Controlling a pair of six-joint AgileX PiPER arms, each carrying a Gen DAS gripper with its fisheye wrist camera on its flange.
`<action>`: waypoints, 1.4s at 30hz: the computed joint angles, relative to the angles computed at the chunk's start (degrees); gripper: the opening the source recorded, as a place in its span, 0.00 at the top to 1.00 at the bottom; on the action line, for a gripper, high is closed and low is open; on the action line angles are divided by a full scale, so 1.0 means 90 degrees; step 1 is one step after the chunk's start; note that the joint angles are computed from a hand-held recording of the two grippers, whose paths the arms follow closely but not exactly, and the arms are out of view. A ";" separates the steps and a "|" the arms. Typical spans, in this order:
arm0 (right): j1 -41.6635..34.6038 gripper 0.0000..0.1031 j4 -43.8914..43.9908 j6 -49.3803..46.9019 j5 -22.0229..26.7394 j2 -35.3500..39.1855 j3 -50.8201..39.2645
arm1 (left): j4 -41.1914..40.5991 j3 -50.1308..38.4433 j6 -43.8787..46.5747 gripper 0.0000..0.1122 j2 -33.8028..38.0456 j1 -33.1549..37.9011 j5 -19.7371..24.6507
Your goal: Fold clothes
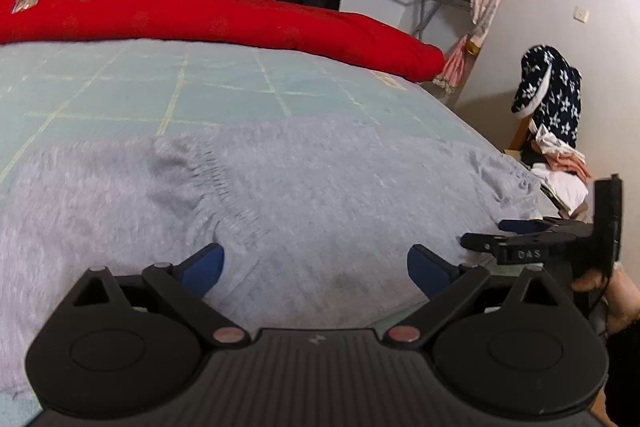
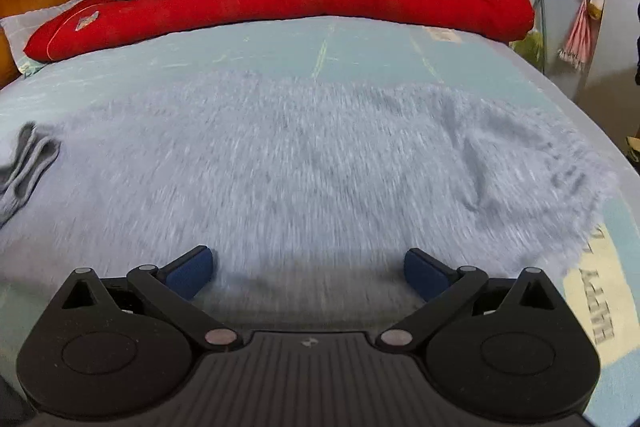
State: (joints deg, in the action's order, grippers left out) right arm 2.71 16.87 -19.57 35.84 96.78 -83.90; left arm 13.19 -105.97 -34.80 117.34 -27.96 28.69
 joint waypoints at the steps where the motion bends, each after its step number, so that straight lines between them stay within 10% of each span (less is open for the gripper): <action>1: -0.0059 0.00 0.0140 -0.0066 -0.0069 -0.0167 0.0188 | 0.0076 -0.0091 0.0008 0.13 0.0041 -0.0039 0.0040; 8: -0.0835 0.00 0.2075 -0.1337 -0.0035 -0.0891 0.0708 | -0.0777 -0.0781 0.1230 0.13 0.0360 -0.0206 -0.0170; 16: -0.0775 0.00 0.1928 -0.0882 0.0449 0.0373 -0.0734 | -0.1943 -0.3192 0.1953 0.13 0.2002 -0.0114 0.1676; 21: -0.1067 0.00 0.3113 -0.1959 -0.0006 -0.0021 0.0465 | -0.2167 -0.2822 0.2100 0.09 0.1930 -0.0086 0.1385; 31: -0.2991 0.00 0.4891 -0.1593 0.1807 0.0096 -0.0022 | -0.2564 -0.2602 0.2158 0.09 0.1809 0.0028 0.1274; 42: -0.3575 0.00 0.5279 0.0030 0.2937 0.2440 -0.2570 | -0.2846 -0.3144 0.2175 0.09 0.2080 0.0141 0.1593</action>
